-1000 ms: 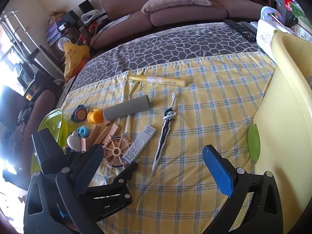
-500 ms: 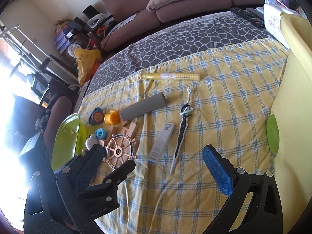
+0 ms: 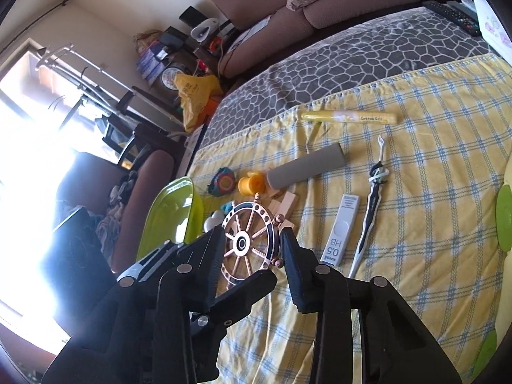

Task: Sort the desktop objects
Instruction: 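Carry the ship's wheel into the pale yellow tub and open the right gripper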

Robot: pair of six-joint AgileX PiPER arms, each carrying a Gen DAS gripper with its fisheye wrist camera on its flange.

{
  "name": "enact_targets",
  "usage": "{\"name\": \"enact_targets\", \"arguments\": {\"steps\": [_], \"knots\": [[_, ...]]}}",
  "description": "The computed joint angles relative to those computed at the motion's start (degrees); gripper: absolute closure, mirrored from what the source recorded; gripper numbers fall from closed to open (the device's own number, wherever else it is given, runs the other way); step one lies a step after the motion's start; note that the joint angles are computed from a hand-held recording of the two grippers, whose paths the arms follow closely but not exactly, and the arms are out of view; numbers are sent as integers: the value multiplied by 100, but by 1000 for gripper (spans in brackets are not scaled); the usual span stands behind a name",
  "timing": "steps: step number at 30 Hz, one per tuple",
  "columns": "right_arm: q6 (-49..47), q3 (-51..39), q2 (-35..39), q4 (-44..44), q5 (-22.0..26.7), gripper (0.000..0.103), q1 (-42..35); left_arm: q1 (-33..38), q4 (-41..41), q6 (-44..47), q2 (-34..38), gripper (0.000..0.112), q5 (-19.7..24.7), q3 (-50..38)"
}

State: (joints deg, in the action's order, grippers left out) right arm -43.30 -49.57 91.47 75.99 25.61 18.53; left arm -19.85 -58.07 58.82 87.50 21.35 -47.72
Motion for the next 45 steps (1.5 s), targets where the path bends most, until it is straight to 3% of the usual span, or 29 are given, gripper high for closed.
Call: {"name": "enact_targets", "arguments": {"steps": [2, 5, 10, 12, 15, 19, 26, 30, 35, 37, 39, 42, 45], "knots": [[-6, 28, -65, -21, -47, 81, -9, 39, -151, 96, -82, 47, 82, 1], [-220, 135, -287, 181, -13, 83, -100, 0, -263, 136, -247, 47, 112, 11], [419, 181, -883, -555, -70, 84, -209, -337, 191, -611, -480, 47, 86, -246], [1086, 191, -1236, -1341, -136, 84, -257, -565, 458, -966, -476, 47, 124, -469], [1963, 242, -1796, -2445, -62, 83, -507, -1106, 1213, -1816, -354, 47, 58, -922], [1489, 468, -2439, -2113, 539, 83, -1565, -1947, 2816, -3449, 37, 47, 64, -1805], [702, 612, -3094, -1954, 2134, 82, -4137, -3141, 4240, -4849, 1193, 47, 610, -3520], [548, 598, -3121, -2316, 2598, 80, -5236, -3594, 4496, -5135, 2024, 46, 1071, -4525], [399, 639, -2942, -2719, 2727, 79, -5899, -3862, 4698, -5286, 2898, 47, 1806, -5641], [424, 660, -2925, -2902, 2678, 80, -5909, -3992, 5097, -5510, 3087, 48, 2099, -5970], [540, 663, -2904, -3133, 2545, 78, -5854, -4034, 5310, -5611, 3210, 58, 2290, -6191], [1035, 683, -2857, -3696, 2197, 78, -5525, -4037, 5385, -5687, 3512, 61, 2881, -6751], [1137, 730, -2761, -3838, 2048, 78, -5474, -4095, 5636, -5822, 3495, 55, 2907, -6700]]}}
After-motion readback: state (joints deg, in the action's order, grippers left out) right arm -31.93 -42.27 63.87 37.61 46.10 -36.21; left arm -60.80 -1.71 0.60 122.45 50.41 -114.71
